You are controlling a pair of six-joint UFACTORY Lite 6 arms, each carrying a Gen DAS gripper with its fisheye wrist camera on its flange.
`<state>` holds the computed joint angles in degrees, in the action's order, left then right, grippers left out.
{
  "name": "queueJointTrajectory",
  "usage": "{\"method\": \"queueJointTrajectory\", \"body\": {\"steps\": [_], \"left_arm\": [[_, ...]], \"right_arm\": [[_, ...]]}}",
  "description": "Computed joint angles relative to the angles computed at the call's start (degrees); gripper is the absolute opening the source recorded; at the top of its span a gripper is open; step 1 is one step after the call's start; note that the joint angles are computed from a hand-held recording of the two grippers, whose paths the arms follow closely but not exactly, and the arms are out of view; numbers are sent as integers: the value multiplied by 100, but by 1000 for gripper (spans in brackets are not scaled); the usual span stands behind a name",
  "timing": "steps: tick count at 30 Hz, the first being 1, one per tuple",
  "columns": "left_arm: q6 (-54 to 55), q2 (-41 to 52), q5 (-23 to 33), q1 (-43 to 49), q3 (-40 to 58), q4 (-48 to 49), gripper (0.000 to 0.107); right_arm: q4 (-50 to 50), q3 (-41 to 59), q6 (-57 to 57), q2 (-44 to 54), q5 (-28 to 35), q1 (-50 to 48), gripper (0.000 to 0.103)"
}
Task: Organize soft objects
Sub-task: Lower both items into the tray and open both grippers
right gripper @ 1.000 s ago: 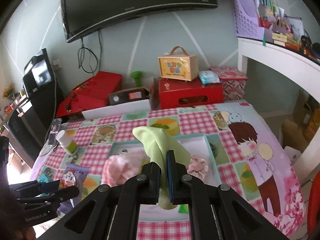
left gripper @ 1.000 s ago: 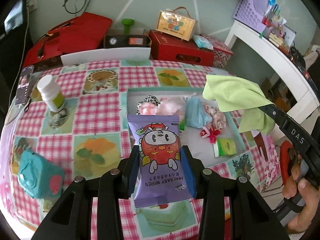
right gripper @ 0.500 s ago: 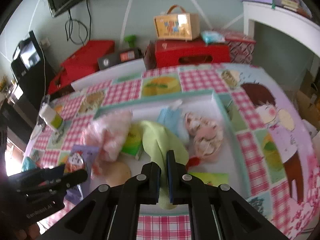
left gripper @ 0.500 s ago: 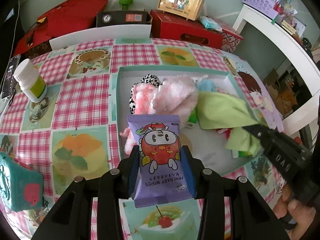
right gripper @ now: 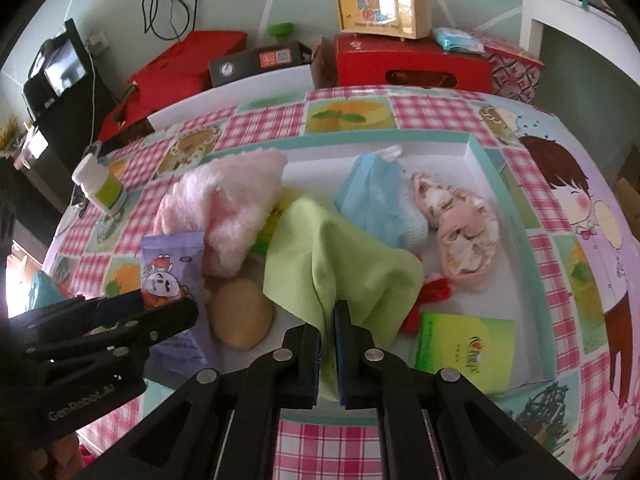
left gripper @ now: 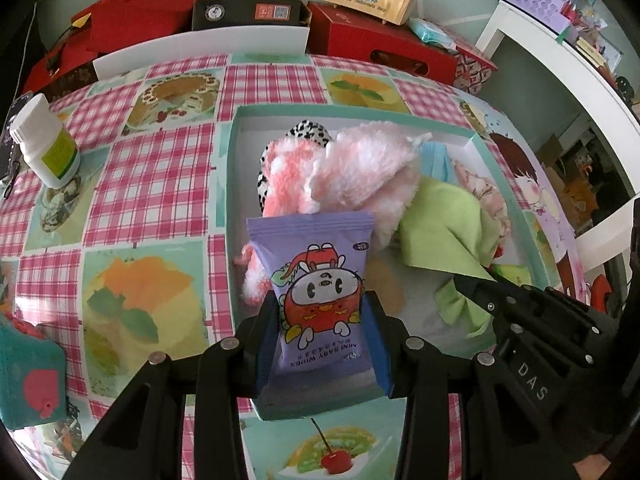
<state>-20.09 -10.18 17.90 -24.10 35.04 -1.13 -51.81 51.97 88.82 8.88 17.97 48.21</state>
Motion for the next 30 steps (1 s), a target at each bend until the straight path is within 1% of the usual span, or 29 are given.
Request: {"method": "queueJointTrajectory", "body": {"steps": [8, 15, 18, 24, 26, 28, 30], "left_arm": [[-57, 0, -27, -14, -38, 73, 43], [-97, -55, 87, -55, -47, 88, 43], [-22, -102, 180, -63, -54, -4, 43], [-30, -520, 471, -92, -130, -12, 43], [-65, -684, 605, -92, -145, 21, 43], [-22, -797, 736, -73, -141, -31, 43], [49, -988, 873, -42, -171, -88, 43]], "right_arm": [[416, 196, -433, 344, -103, 42, 8], [628, 262, -642, 459, -103, 80, 10], [721, 288, -727, 478, -42, 111, 10], [1067, 380, -1116, 438, 223, 167, 10], [1210, 421, -1243, 428, 352, 180, 17], [1253, 442, -1274, 390, 472, 207, 29], [1205, 415, -1227, 304, 549, 247, 34]]}}
